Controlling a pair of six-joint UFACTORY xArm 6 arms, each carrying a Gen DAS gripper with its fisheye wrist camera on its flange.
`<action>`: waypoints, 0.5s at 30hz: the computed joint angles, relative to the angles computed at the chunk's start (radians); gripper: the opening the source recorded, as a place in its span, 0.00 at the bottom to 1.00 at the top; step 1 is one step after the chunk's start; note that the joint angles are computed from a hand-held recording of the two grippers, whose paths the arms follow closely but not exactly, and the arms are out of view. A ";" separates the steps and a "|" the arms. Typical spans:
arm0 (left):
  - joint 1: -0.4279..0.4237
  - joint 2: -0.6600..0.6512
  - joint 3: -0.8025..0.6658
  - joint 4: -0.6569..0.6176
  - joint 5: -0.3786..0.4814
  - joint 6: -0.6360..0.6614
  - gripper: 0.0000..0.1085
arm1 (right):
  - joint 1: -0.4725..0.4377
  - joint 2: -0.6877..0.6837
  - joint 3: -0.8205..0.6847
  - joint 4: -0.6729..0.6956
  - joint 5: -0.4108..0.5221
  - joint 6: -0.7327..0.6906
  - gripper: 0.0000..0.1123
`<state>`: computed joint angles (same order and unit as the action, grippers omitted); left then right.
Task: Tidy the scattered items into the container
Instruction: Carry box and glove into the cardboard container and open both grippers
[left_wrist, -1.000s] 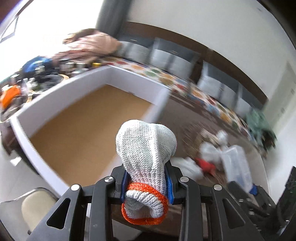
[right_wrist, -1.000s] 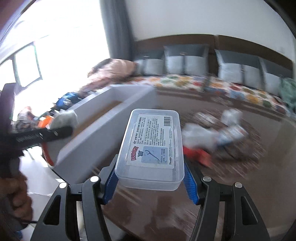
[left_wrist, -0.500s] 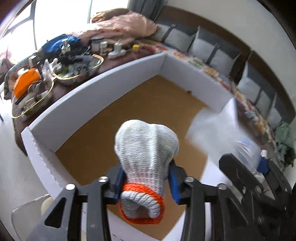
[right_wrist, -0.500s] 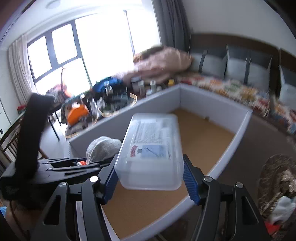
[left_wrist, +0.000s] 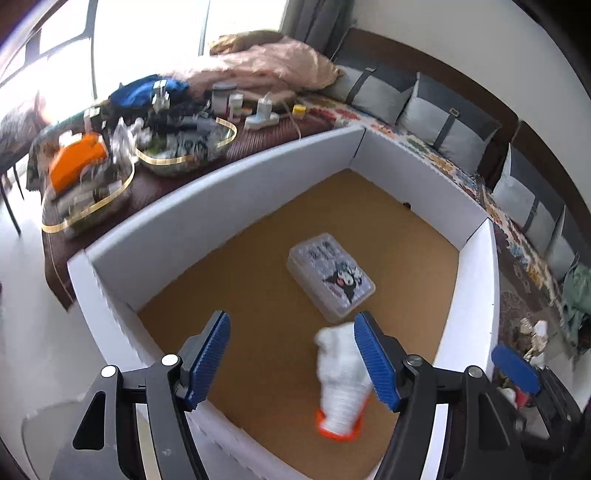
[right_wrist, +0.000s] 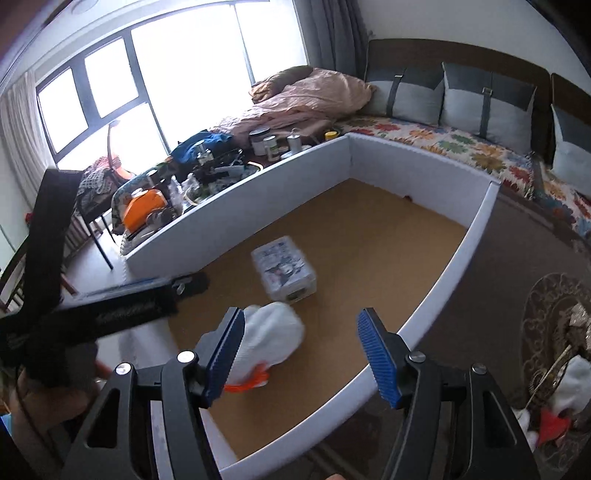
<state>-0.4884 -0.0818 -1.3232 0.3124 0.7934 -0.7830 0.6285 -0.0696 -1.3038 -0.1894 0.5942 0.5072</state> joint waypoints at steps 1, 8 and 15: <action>-0.003 0.005 0.000 0.006 -0.018 0.014 0.63 | 0.006 -0.011 0.013 -0.018 -0.001 0.021 0.58; -0.040 0.105 -0.081 0.060 -0.031 0.166 0.63 | 0.006 -0.191 0.205 -0.088 -0.025 0.170 0.58; -0.094 0.132 -0.134 0.197 0.071 0.152 0.63 | -0.010 -0.398 0.397 -0.075 -0.008 0.232 0.58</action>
